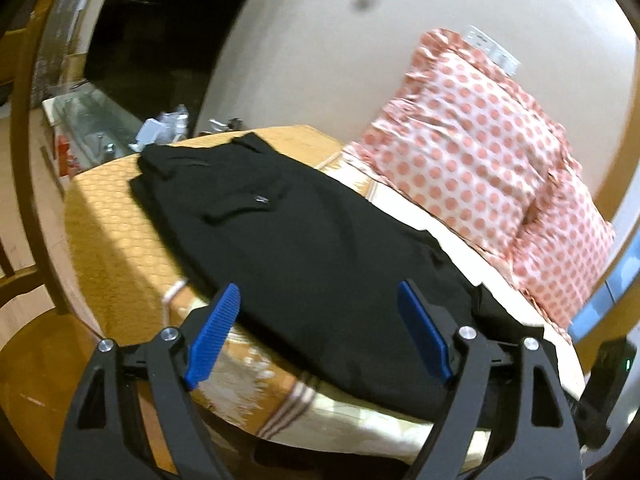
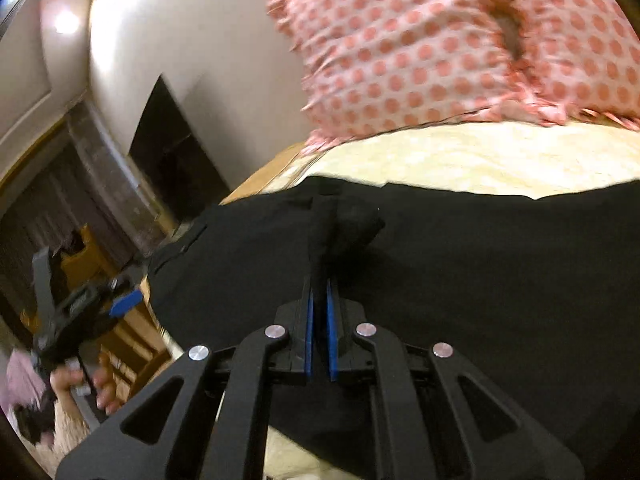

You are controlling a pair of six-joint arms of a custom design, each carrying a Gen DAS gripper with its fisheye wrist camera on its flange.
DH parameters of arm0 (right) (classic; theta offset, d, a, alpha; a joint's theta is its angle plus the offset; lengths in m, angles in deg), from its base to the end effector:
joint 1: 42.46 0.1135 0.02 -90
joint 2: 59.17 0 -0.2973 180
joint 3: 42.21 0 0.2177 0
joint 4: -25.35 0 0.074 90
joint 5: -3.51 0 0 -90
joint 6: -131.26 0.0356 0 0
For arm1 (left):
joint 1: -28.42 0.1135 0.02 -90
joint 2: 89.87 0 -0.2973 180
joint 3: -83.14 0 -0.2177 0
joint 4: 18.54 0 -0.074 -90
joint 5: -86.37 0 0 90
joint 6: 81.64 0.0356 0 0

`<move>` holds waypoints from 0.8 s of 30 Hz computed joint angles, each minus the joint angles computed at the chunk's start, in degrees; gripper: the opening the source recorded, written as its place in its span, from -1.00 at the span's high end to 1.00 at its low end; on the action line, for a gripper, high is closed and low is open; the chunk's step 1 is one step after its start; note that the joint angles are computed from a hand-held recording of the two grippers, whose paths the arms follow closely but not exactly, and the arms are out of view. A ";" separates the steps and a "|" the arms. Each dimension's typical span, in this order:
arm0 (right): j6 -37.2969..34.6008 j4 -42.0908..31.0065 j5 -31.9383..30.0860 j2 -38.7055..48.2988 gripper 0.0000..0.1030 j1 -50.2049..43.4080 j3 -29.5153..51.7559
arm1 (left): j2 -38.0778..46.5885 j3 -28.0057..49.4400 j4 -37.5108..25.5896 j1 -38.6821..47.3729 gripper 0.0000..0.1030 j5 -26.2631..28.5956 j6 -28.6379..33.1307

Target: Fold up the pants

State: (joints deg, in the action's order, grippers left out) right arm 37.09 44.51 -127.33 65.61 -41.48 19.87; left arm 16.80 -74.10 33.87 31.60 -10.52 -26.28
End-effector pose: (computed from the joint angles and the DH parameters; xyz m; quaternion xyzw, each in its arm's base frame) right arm 0.3622 0.0295 0.0947 -0.1762 0.8541 0.3102 0.3784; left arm 0.2210 0.0166 0.1247 -0.3100 0.8144 -0.0818 0.4837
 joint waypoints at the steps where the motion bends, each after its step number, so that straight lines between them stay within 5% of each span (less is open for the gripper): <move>1: -1.32 -0.93 0.47 0.55 0.89 0.65 0.70 | 0.14 -0.11 -0.09 0.89 -0.57 0.03 -0.13; 6: -7.89 -3.47 5.43 0.79 0.83 3.15 -0.61 | 1.14 -0.43 0.14 5.49 -0.57 2.17 -0.39; 11: -14.05 -6.30 1.36 -2.06 0.02 2.76 -2.88 | 2.65 -0.01 0.15 11.48 -0.57 7.45 -0.76; 14: -9.74 -1.35 -0.57 -1.79 -0.03 1.63 -4.06 | 3.25 0.72 -0.29 13.97 -0.57 9.63 -0.92; 19: -11.03 -7.85 1.79 0.35 -0.09 1.89 0.17 | 3.03 4.64 -5.78 17.42 -0.57 12.18 -0.22; 24: -8.01 -9.34 -2.76 1.14 -0.09 -0.20 1.44 | 2.80 11.00 -14.81 21.48 -0.57 16.63 -0.46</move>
State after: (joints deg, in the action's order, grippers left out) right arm 29.08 35.17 -130.10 66.74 -41.67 21.31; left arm 19.60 -63.10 19.05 53.07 6.11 -26.74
